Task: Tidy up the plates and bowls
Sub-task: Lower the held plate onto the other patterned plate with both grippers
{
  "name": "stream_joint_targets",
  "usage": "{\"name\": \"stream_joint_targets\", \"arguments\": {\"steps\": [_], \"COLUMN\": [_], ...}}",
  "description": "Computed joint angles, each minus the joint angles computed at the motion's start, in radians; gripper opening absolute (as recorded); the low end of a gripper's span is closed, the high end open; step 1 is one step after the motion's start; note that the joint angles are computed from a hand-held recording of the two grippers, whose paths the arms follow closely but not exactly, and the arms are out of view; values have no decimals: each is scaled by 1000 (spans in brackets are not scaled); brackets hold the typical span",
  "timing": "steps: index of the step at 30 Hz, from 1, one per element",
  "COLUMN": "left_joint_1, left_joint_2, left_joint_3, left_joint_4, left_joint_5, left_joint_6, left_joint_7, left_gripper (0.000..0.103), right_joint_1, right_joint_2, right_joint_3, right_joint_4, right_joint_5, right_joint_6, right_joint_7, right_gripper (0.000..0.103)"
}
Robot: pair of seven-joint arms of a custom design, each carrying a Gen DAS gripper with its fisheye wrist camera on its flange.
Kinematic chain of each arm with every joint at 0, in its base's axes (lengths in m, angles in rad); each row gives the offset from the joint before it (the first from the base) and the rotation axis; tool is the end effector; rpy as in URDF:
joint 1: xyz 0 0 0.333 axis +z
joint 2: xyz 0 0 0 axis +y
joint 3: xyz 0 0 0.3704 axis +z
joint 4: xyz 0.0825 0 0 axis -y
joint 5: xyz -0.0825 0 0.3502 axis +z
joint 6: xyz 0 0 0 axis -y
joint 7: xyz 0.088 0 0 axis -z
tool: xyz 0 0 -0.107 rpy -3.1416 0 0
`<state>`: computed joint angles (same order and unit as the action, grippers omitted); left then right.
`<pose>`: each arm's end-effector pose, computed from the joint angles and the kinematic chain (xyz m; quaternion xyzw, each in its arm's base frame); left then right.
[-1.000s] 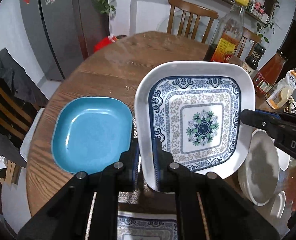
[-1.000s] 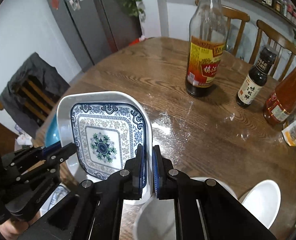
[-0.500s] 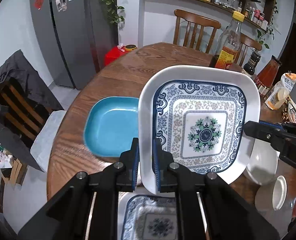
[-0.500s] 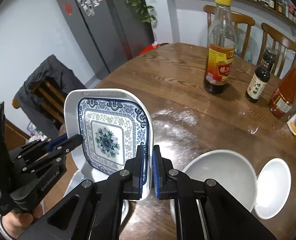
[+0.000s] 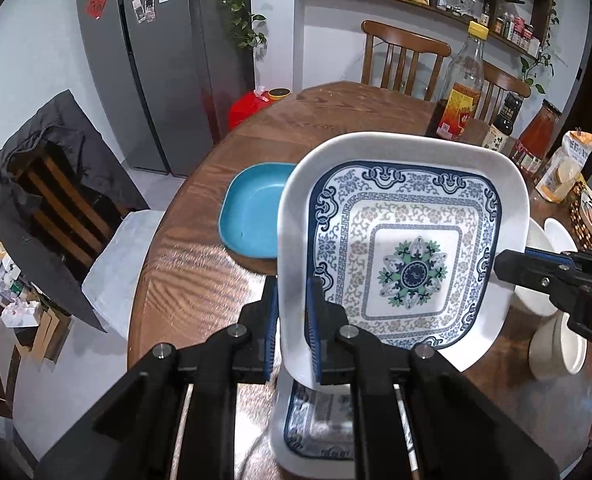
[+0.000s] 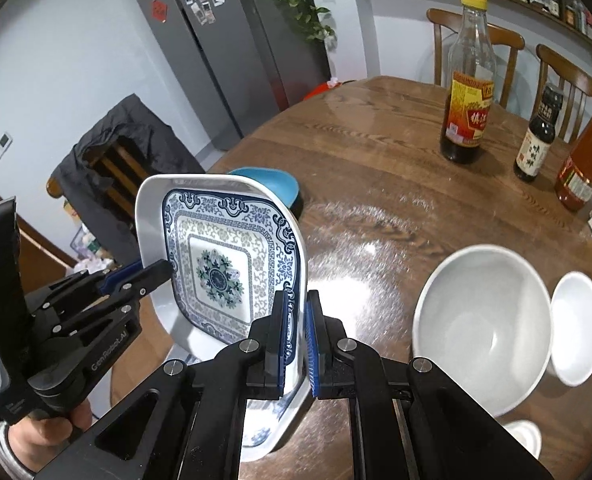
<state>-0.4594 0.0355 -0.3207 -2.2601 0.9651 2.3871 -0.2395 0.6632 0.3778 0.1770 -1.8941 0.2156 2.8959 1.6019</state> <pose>0.3703 -0.3541 0.4351 -0.7684 0.5477 -0.1978 0.2655 0.4658 0.4772 0.4500 -0.8351 0.4495 -0.0238 0.3161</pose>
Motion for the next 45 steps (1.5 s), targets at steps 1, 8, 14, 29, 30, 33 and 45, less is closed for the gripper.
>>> {"name": "stream_joint_targets", "arguments": {"steps": [1, 8, 14, 29, 30, 33, 45], "left_joint_1": [-2, -16, -27, -33, -31, -29, -29], "left_joint_2": [-3, -31, -45, -13, -7, 7, 44], "left_joint_3": [-2, -20, -33, -27, -25, -19, -5], "left_joint_4": [-4, -40, -65, -82, -80, -73, -54], "left_joint_5": [-3, -30, -61, -143, -147, -157, -212], "left_joint_6": [-3, -27, -34, -1, 3, 9, 17], "left_joint_7": [1, 12, 22, 80, 87, 106, 196], "left_gripper": [12, 12, 12, 12, 12, 12, 12], "right_joint_1": [-3, -23, -38, -35, -30, -19, 12], "right_joint_2": [-6, -44, -66, -46, -41, -27, 18], "right_joint_3": [7, 58, 97, 109, 102, 84, 32], "right_joint_4": [-13, -86, -133, -145, -142, -127, -83], "right_joint_5": [8, 83, 161, 277, 270, 245, 130], "right_joint_6": [3, 30, 44, -5, -12, -34, -118], "right_joint_7": [-3, -36, -72, -113, -104, -77, 28], "right_gripper": [11, 11, 11, 11, 11, 11, 11]}}
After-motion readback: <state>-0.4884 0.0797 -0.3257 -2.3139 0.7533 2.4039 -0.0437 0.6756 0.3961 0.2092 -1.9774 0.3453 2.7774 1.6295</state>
